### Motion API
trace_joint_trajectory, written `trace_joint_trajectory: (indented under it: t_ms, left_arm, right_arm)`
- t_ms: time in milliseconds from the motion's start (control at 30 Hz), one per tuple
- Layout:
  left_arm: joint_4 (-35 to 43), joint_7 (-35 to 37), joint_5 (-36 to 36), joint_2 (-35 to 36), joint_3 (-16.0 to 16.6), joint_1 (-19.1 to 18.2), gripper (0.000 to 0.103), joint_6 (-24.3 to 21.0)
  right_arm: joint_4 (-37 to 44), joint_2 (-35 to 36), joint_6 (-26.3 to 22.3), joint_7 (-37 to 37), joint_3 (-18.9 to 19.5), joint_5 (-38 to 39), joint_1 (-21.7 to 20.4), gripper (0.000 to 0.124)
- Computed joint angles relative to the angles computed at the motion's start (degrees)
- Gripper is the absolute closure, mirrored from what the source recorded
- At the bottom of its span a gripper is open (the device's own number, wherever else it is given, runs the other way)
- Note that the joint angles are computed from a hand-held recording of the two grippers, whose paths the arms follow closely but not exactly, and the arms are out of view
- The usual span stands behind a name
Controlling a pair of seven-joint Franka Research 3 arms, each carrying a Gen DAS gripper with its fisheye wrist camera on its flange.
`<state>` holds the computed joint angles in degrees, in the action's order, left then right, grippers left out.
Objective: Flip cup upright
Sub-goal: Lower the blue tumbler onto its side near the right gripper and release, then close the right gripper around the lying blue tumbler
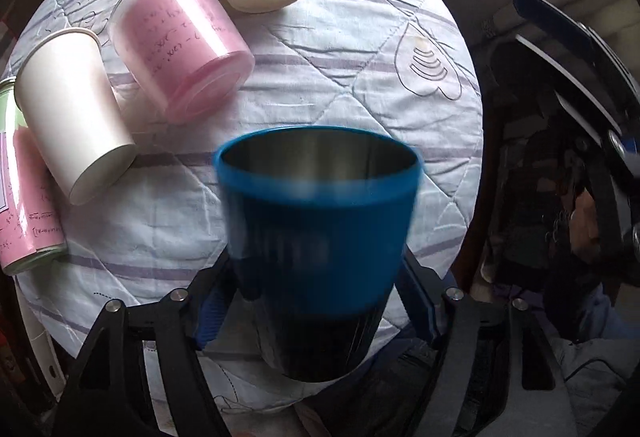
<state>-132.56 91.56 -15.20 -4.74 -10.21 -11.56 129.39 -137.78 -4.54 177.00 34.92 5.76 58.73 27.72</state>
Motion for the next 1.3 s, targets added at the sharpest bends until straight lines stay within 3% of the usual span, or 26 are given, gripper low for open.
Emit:
trace_joint_trajectory:
  t_ms: [133,267,367,433,567,633,733,800,1033,1200,1300]
  left_arm:
    - [-4.0,1.5,-2.8,-2.1,0.2,-0.3,0.024,3.2]
    - [-11.6,0.4,-2.0,-8.7,0.1,-1.6,0.022,9.9]
    - [-18.5,-5.3,3.2,-15.5,-0.8,-2.0,0.02,16.1]
    - [-21.0,-7.7,4.6,-18.5,-0.3,-3.1,0.014,17.6]
    - [-25.9,-10.1,6.9,-24.3,1.9,-5.4,0.014,19.4]
    - [-29.0,-12.4,10.2,-29.7,1.7,-4.5,0.014,19.1]
    - [-31.9,-25.1,19.6,-36.4,-7.3,1.2,0.012,18.4]
    - [-32.5,-31.9,24.2,-39.3,-11.3,4.1,0.011,17.8]
    - [-35.7,-44.9,31.3,-48.3,-11.9,8.7,0.006,15.5]
    - [-36.4,-52.9,34.6,-47.2,-11.3,10.3,0.004,18.0]
    - [-36.1,-56.9,36.7,-46.7,-11.2,10.9,0.004,17.3]
  right_arm:
    - [0.2,-1.1,-7.3,2.2,-0.8,-0.4,-1.0,0.039]
    - [1.4,-1.6,-16.4,7.1,-1.0,-1.7,-2.4,0.039]
    - [1.7,-1.4,-17.8,14.2,0.4,-6.6,-3.0,0.039]
    - [2.1,-0.9,-18.7,20.1,1.2,-11.4,-3.2,0.039]
    - [3.7,0.5,-22.3,28.5,1.6,-15.1,-3.2,0.039]
    - [3.8,0.6,-22.9,31.3,1.7,-16.0,-3.2,0.039]
    - [3.4,0.1,-23.0,36.2,2.1,-18.0,-3.0,0.039]
    - [2.4,-1.0,-22.0,38.1,2.4,-18.5,-2.6,0.039]
    - [-1.0,-5.4,-20.1,41.4,2.6,-20.7,-0.7,0.039]
    - [-2.0,-6.3,-19.4,42.3,2.4,-21.1,0.3,0.039]
    - [-2.0,-6.2,-19.2,43.3,2.5,-22.1,0.6,0.039]
